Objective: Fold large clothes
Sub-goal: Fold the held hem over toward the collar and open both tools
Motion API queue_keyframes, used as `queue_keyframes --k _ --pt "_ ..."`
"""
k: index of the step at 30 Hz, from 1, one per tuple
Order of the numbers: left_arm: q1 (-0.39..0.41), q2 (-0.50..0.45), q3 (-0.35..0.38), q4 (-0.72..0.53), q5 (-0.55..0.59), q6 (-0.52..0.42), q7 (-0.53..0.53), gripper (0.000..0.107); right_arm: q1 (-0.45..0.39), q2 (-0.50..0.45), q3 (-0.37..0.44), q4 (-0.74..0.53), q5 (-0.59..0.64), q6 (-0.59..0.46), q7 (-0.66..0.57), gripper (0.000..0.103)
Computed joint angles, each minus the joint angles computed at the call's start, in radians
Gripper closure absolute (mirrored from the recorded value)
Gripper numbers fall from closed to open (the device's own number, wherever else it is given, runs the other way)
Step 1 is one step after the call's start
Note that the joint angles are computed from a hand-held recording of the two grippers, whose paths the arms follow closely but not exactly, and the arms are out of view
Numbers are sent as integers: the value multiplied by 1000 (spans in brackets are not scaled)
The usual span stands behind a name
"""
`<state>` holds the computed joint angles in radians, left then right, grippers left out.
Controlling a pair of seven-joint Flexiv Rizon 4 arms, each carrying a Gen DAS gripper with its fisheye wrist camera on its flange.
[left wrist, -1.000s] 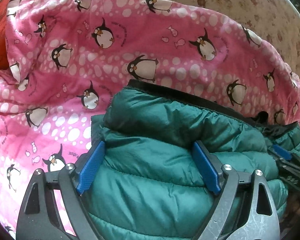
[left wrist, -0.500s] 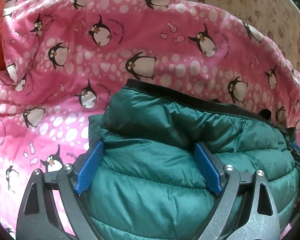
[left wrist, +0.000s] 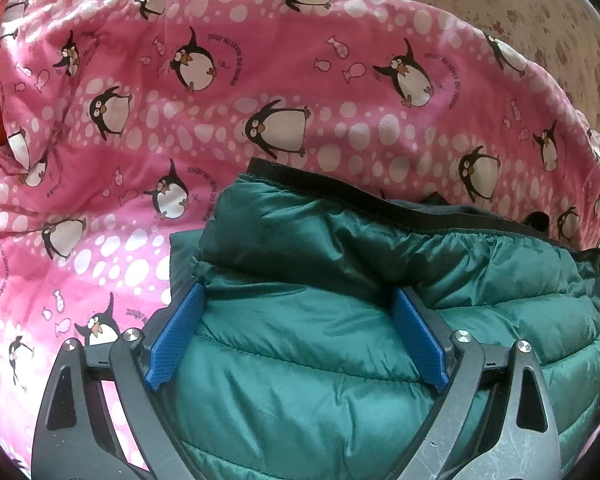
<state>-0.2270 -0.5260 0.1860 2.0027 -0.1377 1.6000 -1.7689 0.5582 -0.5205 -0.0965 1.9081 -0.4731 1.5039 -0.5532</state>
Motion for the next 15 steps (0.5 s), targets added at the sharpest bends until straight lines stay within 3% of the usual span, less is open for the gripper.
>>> queue_keyframes --k 3,5,7,9,12,15 --pt "2 1 -4 3 0 9 -1 13 34 53 -35 63 -13 66 8 33" --pt "7 -2 -7 6 -1 17 1 13 54 66 -48 70 -40 29 -12 33" --pt "4 -5 -6 5 -3 22 1 13 112 61 -120 71 -118 -35 20 33" --pt "2 -6 -5 6 -6 27 2 13 117 25 -143 70 -157 -3 67 31" --pt "8 -7 -13 14 -12 38 7 13 185 -14 -255 109 -173 121 134 28" --pt "4 -9 -10 14 -17 44 11 13 185 -24 -250 106 -133 130 106 26"
